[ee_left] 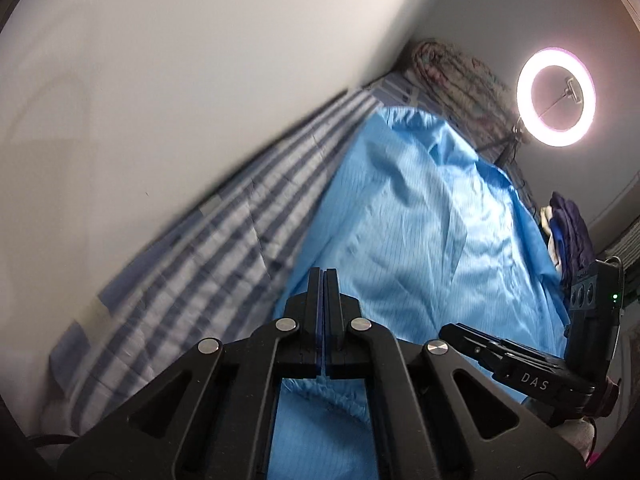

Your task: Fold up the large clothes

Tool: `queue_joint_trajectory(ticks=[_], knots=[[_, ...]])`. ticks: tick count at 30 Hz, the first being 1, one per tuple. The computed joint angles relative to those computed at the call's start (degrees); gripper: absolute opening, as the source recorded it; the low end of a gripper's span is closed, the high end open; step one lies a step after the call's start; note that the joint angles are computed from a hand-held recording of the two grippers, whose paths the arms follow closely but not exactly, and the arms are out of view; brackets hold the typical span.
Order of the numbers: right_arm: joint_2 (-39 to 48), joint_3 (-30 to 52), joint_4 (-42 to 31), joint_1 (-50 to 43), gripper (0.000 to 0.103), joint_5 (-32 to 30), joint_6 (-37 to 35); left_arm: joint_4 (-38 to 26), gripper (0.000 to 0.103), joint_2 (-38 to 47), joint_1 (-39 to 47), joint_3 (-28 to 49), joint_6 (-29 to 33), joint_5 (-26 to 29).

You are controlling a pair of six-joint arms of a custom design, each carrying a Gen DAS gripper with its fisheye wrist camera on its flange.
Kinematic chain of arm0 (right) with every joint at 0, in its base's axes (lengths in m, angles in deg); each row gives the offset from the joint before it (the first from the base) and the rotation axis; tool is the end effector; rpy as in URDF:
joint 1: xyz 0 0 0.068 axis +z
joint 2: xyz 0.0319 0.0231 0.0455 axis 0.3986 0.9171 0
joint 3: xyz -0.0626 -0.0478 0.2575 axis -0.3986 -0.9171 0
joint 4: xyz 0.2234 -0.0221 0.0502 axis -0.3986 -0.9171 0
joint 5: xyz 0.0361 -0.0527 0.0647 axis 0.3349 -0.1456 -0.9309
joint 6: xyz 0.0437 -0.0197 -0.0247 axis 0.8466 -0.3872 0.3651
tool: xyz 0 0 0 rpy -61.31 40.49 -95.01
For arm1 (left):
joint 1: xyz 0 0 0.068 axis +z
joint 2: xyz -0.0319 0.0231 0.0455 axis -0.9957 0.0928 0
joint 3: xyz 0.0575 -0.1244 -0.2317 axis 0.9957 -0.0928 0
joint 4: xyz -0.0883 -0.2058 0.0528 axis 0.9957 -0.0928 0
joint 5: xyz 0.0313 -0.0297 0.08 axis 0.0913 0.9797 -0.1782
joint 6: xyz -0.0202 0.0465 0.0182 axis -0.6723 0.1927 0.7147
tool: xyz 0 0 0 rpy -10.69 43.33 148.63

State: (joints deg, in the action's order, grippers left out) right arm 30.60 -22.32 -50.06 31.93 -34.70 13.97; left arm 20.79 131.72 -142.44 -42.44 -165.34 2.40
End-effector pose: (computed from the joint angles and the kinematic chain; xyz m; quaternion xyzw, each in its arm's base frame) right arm 0.2960 0.0638 0.1119 -0.3515 0.8877 0.2683 0.1284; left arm 0.1114 -0.1328 0.2286 -0.3896 0.8427 -0.0678 0.3653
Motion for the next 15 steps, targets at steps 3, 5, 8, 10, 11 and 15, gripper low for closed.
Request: queue_joint_trajectory(ticks=[3,5,8,10,11,15], knots=[[0.24,0.55,-0.43,0.72,0.034,-0.18,0.47,8.9,0.0,-3.95,3.87,-6.33,4.14,5.31],[1.66,1.31,-0.99,0.64,0.037,-0.7,1.11,13.53,0.013,-3.66,7.07,-8.96,7.22,10.0],[4.6,2.88,-2.98,-0.4,0.05,-3.63,1.32,16.33,0.064,-2.0,9.09,-10.91,7.35,12.21],[6.33,3.84,-4.17,-0.76,0.05,-5.16,0.73,19.5,0.065,-1.45,10.77,-12.63,7.87,13.19],[6.75,3.95,-4.16,-0.45,0.05,-4.71,0.18,21.46,0.065,-1.02,12.13,-13.59,8.88,14.3],[7.91,2.07,-0.08,1.37,0.048,0.05,0.48,30.14,0.018,1.89,15.32,-16.63,12.22,17.17]])
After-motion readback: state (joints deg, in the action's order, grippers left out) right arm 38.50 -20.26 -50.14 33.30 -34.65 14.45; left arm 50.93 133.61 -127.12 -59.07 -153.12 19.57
